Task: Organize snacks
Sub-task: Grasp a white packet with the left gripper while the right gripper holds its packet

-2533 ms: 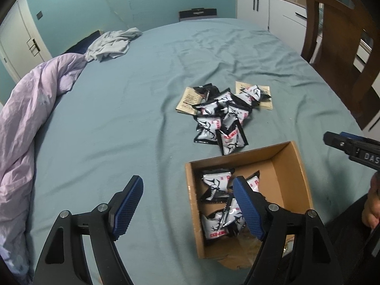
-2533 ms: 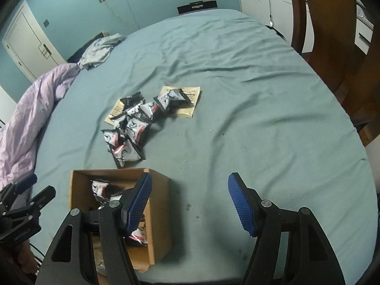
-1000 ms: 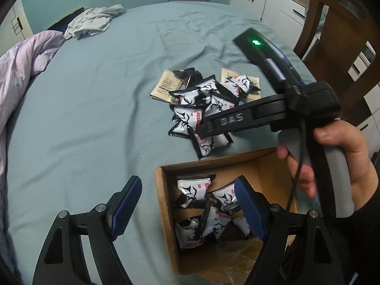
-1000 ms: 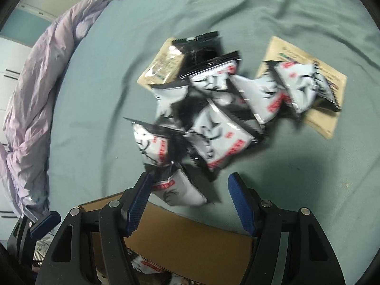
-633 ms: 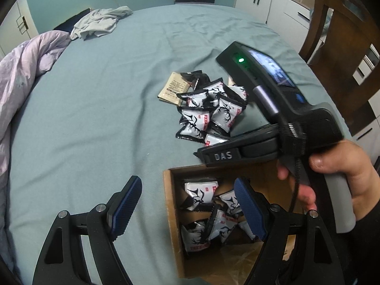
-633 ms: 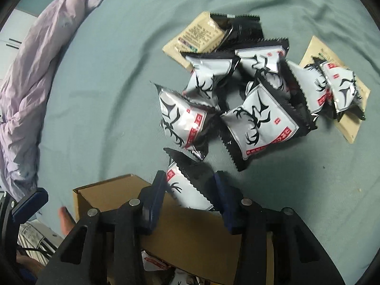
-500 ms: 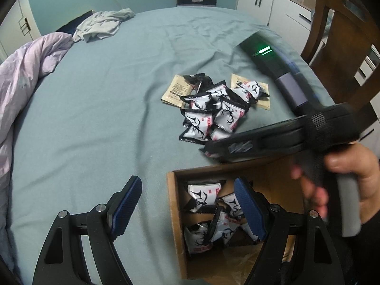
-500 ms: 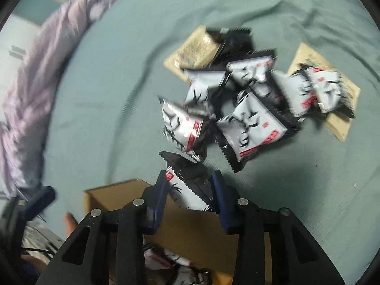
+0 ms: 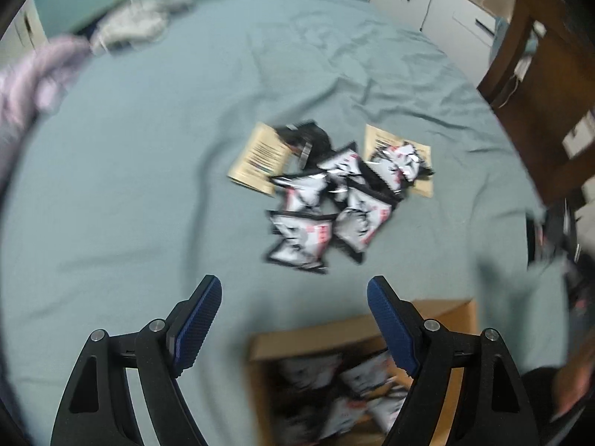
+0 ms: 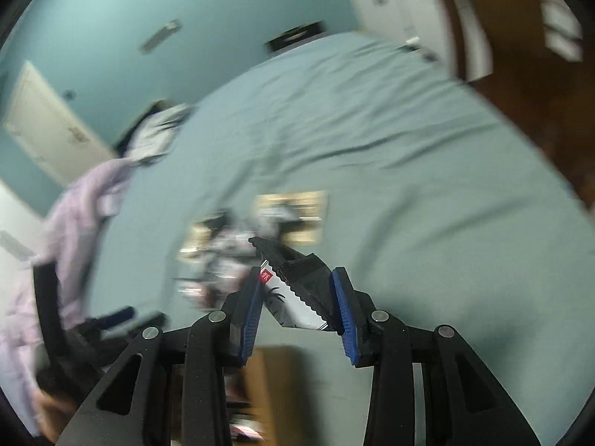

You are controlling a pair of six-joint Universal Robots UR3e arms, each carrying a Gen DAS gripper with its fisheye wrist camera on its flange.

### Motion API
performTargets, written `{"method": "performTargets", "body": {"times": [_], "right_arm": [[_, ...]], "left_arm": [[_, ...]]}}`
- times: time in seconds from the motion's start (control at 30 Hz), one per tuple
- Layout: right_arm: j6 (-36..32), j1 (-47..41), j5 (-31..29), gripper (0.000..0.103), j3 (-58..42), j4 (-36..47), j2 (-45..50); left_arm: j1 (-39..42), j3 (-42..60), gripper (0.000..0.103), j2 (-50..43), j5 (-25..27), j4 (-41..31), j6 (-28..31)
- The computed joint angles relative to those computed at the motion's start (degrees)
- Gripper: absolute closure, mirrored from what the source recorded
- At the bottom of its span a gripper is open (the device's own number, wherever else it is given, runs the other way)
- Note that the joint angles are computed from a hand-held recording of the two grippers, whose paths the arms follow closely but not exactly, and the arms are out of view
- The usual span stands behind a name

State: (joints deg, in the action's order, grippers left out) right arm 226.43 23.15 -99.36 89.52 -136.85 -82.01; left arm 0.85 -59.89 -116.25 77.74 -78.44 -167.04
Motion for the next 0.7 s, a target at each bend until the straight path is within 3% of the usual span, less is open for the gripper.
{"method": "performTargets", "body": {"times": [0.07,0.17,0.33,0.43,0.47,0.53,0.6,0.7], "right_arm": [[2.0,1.3,-1.9,0.068,3.3,1.0,-2.7],[3.5,1.2,1.9,0.068,4.8,-1.1,-2.8],[-0.5,1.0,0.0,0.068,-4.5,2.7,4.9],[-1.8,0.8,0.2,0.068,-9.2,4.5,8.5],[-2.1,0.6,0.6,0.068,-9.4,4.2,9.3],[-2.4,-0.2,3.3,0.068,-9.1,3.7,9.4],[-2.6,-1.8,6.9,0.068,-6.8,1.1,8.8],[-2.5,-2.4,7.3,0.068,-5.0,-1.1,8.1]], "left_arm": [[-0.7,4.3,0.021,-4.3,0.8,-1.5,-1.4],[-2.6,9.5,0.021,-9.6,4.2,-2.1,-2.0],[-3.3,19.8,0.023,-17.8,5.4,-6.7,-2.8],[-4.1,24.5,0.041,-21.5,5.9,-10.3,-1.8],[-4.4,25.5,0.054,-22.4,6.3,-11.3,-1.2],[-5.0,21.4,0.057,-20.7,7.2,-7.6,-0.9],[-5.4,17.2,0.076,-18.1,7.5,-3.5,-0.4],[-5.5,10.7,0.077,-13.0,8.1,3.0,-1.3]]}}
